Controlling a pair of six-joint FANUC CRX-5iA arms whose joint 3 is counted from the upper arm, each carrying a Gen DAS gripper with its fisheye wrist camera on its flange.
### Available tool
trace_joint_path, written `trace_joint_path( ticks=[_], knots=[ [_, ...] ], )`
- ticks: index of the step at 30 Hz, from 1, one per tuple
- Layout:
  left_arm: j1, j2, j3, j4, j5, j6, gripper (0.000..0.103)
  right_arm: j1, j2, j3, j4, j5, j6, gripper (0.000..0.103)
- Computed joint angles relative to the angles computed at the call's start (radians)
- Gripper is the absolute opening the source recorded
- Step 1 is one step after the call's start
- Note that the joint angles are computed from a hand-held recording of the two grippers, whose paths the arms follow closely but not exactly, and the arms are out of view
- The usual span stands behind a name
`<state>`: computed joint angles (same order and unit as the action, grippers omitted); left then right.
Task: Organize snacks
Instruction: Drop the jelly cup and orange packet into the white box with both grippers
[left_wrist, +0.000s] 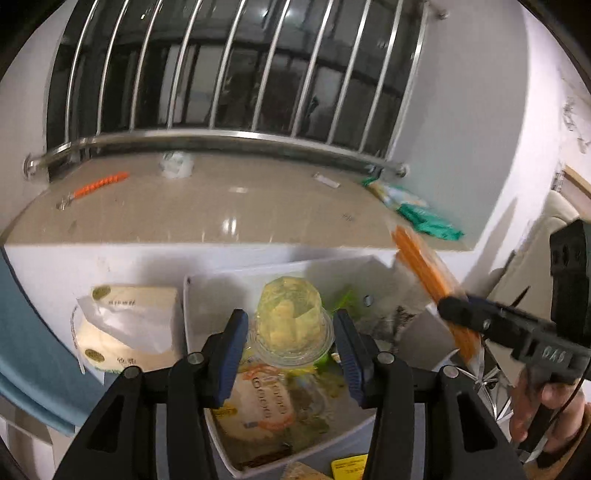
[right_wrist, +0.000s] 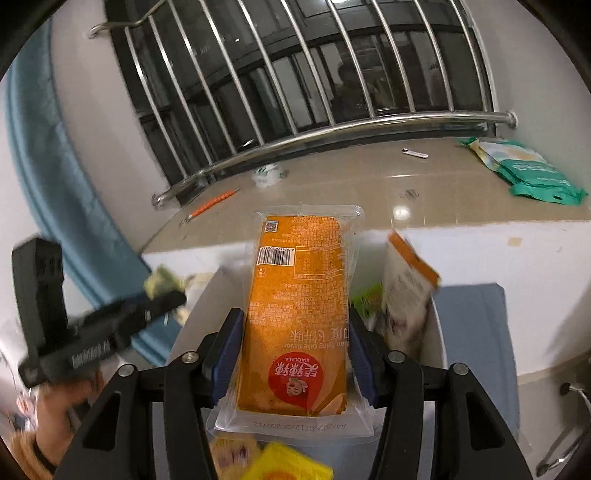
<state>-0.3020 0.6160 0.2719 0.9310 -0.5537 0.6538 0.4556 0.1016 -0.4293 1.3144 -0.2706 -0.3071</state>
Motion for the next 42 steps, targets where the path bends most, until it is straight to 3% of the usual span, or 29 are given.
trace_joint_path(
  ticks=[1,2,6,9,18,24,28,31,35,42],
  knots=[
    [0.009,0.025,0.049,-0.066,-0.029,0.084,0.087,-0.001,0.017,0.021,-0.028,-0.002,0.022,0.084],
    [0.013,0.030,0.058,-0.084,-0.040,0.115,0.103,0.009,0.036,0.048,-0.086,-0.026,0.061,0.091],
    [0.010,0.005,-0.008,0.000,-0.006,0.026,0.103,0.013,0.048,0.062,-0.114,-0.032,0.064,0.103],
    [0.003,-0.024,-0.054,0.026,0.020,-0.027,0.103,0.005,0.026,0.024,0.013,-0.049,-0.022,0.103],
    [-0.026,-0.133,-0.218,0.163,0.076,-0.243,0.103,0.082,-0.035,-0.027,-0.002,-0.149,0.035,0.103],
    [-0.087,-0.302,-0.514,0.506,0.171,-0.639,0.103,0.160,-0.132,-0.170,0.045,-0.166,-0.113,0.103],
    [-0.122,-0.401,-0.691,0.717,0.182,-0.838,0.103,0.216,-0.180,-0.289,0.113,-0.165,-0.279,0.103],
    [-0.126,-0.444,-0.779,0.784,0.164,-0.882,0.103,0.272,-0.193,-0.374,0.138,-0.163,-0.437,0.103],
    [-0.110,-0.484,-0.865,0.795,0.135,-0.844,0.103,0.330,-0.174,-0.415,0.152,-0.182,-0.549,0.103],
    [-0.084,-0.537,-0.943,0.826,0.109,-0.842,0.103,0.355,-0.089,-0.338,0.026,-0.178,-0.458,0.103]
  ],
)
